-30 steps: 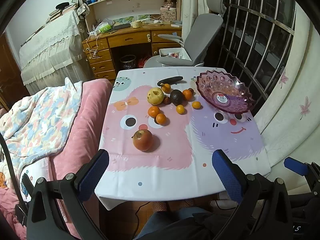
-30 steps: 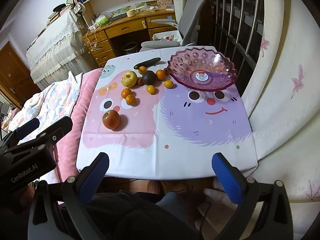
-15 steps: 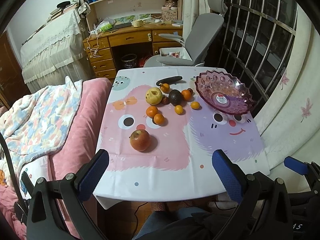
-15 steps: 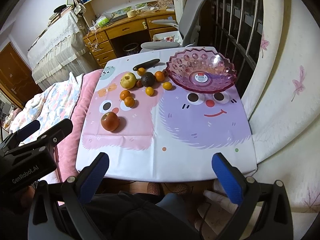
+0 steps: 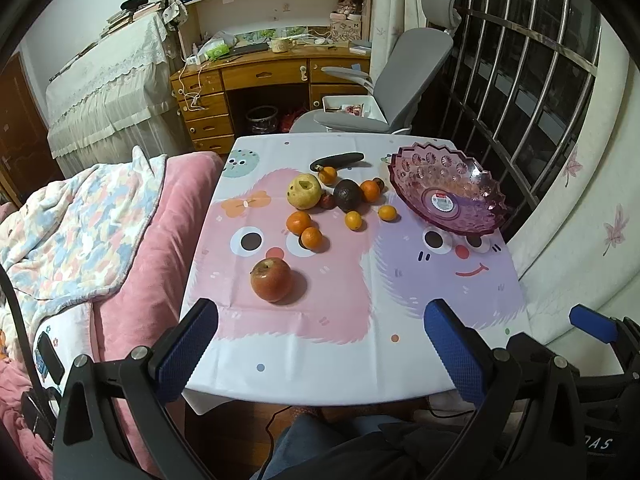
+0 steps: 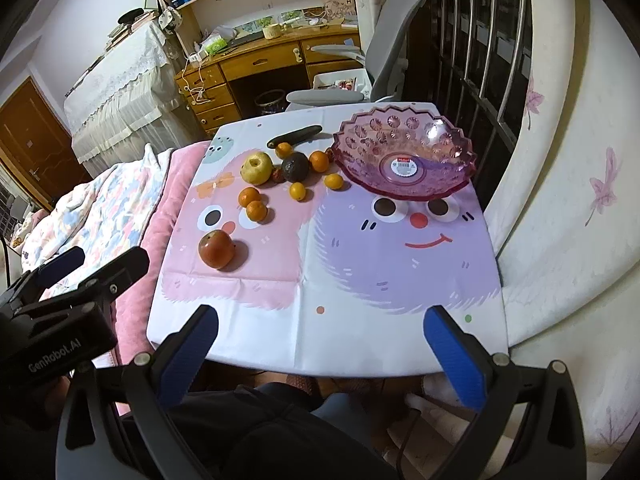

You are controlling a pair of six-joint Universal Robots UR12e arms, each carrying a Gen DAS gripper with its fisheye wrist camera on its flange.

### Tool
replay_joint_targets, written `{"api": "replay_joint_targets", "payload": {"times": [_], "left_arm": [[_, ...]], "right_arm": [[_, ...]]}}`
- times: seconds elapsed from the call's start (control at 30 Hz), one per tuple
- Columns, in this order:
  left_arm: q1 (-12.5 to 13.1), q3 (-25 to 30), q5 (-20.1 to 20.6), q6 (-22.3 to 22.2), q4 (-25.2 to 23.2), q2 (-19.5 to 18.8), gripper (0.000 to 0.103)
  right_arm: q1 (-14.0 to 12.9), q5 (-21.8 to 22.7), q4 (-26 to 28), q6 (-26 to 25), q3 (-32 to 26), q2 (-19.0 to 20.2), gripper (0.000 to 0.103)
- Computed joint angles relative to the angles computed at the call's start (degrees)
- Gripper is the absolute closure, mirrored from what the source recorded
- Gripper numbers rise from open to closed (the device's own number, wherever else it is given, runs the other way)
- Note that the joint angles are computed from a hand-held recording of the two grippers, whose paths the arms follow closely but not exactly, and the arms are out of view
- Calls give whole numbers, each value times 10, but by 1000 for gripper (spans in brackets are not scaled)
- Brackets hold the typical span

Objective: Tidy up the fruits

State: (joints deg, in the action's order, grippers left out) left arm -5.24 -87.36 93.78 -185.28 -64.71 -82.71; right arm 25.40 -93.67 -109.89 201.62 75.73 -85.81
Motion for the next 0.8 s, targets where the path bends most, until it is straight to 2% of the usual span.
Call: {"api": "replay_joint_targets", "payload": {"times": [0.23,0.37,0.57,0.8], "left_arm": [[-2,4,-1,-5,-4,-4,1],[9,7,-10,-7,-12,-7,1],[51,3,-47,7,-12,-2,1],[103,19,-94,42,-68,-19,1]], "right_arm": [[0,-4,-5,-10,-8,6,0],[1,-1,-8,-11,-15,14,0],[13,-4,-32,7,-28,32,0],[48,-67,-74,-8,-53,66,0]]}}
